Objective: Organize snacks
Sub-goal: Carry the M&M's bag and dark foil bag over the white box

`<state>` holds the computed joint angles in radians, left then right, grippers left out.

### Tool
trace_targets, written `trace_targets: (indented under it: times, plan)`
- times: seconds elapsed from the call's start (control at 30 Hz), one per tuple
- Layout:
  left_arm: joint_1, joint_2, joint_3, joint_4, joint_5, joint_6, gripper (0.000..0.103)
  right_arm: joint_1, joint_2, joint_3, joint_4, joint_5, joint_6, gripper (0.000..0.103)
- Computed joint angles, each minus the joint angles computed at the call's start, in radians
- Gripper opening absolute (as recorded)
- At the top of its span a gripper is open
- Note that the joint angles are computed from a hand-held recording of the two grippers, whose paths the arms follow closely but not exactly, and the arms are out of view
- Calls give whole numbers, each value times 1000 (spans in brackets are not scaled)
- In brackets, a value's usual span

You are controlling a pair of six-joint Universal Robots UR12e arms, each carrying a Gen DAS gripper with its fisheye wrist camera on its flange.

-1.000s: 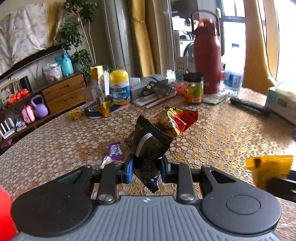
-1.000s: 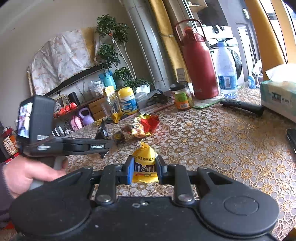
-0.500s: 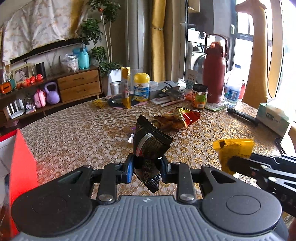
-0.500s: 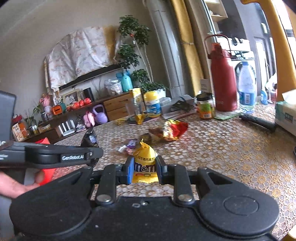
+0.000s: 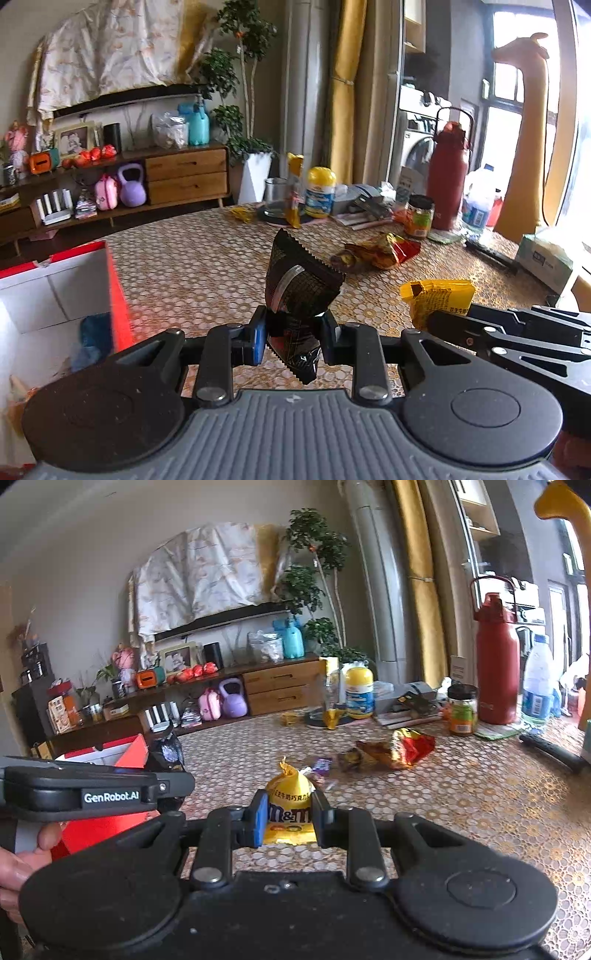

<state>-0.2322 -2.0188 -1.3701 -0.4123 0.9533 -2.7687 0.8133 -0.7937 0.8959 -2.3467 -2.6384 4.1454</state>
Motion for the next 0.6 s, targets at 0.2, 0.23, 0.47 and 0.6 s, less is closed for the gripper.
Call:
trace_targets:
  times: [0.2,0.23,0.47,0.6]
  plan:
    - [28,13,-16,42,-21,-41,27,1,37,-68,-36,15,-100,23]
    - [33,15,-18,45,-21,-45,27,1,46,-85,-41,18,-119,23]
    - [65,21,-32,85,-3,-96,28,0,100,-181,-76,53,-228,23]
    - [85,21,-36,110,18,-129,28,0,152,-275,-87,85,-303,23]
